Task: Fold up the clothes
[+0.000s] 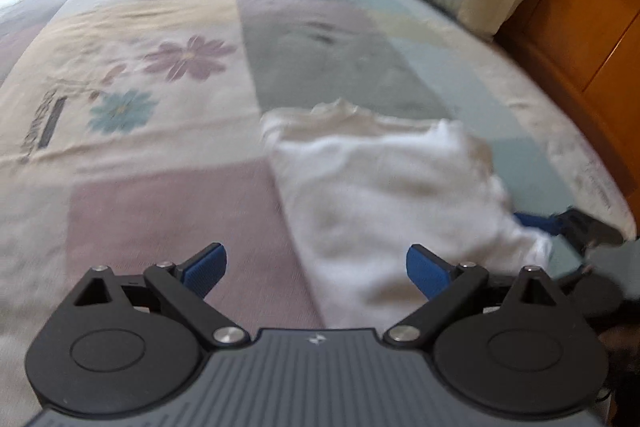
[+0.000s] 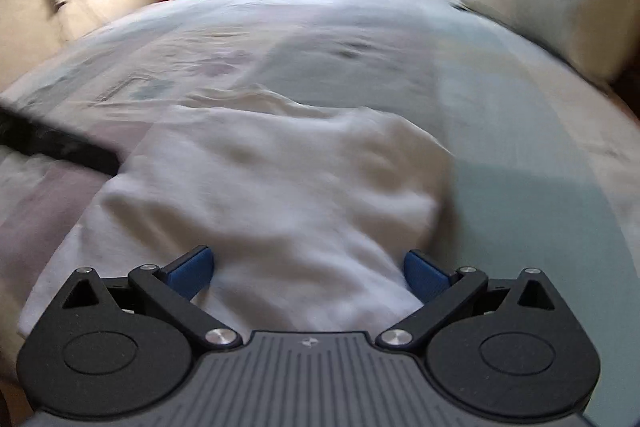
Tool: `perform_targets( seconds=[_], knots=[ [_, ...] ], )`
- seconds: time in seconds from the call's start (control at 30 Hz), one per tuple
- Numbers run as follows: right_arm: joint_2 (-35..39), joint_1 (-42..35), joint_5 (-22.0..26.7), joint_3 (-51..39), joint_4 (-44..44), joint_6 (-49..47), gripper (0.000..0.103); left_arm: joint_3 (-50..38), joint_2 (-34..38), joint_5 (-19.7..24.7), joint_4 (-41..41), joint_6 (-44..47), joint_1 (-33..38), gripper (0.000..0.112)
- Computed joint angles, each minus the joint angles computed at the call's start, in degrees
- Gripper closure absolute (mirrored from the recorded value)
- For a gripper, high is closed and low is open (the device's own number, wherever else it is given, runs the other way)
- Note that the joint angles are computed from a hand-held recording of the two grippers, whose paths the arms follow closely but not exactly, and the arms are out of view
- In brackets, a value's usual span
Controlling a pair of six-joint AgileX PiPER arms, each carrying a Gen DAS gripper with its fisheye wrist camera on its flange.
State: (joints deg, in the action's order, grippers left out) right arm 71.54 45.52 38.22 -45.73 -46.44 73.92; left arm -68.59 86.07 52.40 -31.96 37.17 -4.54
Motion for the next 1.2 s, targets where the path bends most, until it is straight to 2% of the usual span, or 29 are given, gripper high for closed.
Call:
perform_targets(
  seconds=[0.1,0.13,0.2,0.3,0.43,0.57,0.67,0.73,0.8,0.87,1.03,1.17,1.2],
  knots=[
    [-4.9,7.1,6.2,0.1,-6.2,8.2,0.0,1.2,-2.3,-0.2,1.1,0.1,0.5,0.016],
    [-5.7,9.4,6.8,0.1,-8.1,10.2,0.0,1.5,-2.9,-0.2,1.6,0.0,0.3,0.016],
    [-5.9,11.1,4.5,0.3,-9.3,10.4,0.0,1.9,-3.9,-0.4,2.7,-0.6,-0.4,0.016],
    [-1.3,9.4,3.8,-0.8,-4.3,6.3,0.0,2.8,-6.0,-0.2,4.9,-1.0,-1.8,0.016],
    [0.2,12.5,11.0,-2.8,-2.0,5.2,0.0,4.2,-9.1,0.5,7.3,-0.2,-1.3,0.016],
    [0.1,20.7,19.9,-6.0,-5.4,7.0,0.0,5.2,-10.0,0.1,9.1,-1.1,-1.2,0.016],
    [0.4,24.4,24.8,-6.6,-5.3,8.9,0.0,7.5,-11.5,-1.8,11.6,-1.8,-4.2,0.016],
    [0.3,26.6,27.2,-6.2,-4.7,10.8,0.0,9.8,-12.6,-3.8,16.5,-4.2,-7.9,0.016],
    [-0.6,28.0,28.5,-5.4,-3.9,12.8,0.0,11.7,-13.6,-4.5,18.7,-4.2,-9.8,0.016],
    [-1.2,29.9,29.4,-4.5,-4.2,15.6,0.0,13.6,-14.9,-4.2,17.5,-0.8,-10.1,0.016],
    [-0.2,29.1,28.0,-3.9,-2.0,15.3,0.0,16.9,-17.5,-4.2,19.9,-1.6,-11.4,0.016],
    [0.0,29.2,28.2,-3.8,-1.7,15.5,0.0,15.0,-18.7,1.8,8.4,7.2,-5.7,0.015],
    [-0.3,29.4,28.4,-3.7,-2.0,16.0,0.0,15.0,-18.5,2.2,8.3,7.3,-6.0,0.015]
  ],
)
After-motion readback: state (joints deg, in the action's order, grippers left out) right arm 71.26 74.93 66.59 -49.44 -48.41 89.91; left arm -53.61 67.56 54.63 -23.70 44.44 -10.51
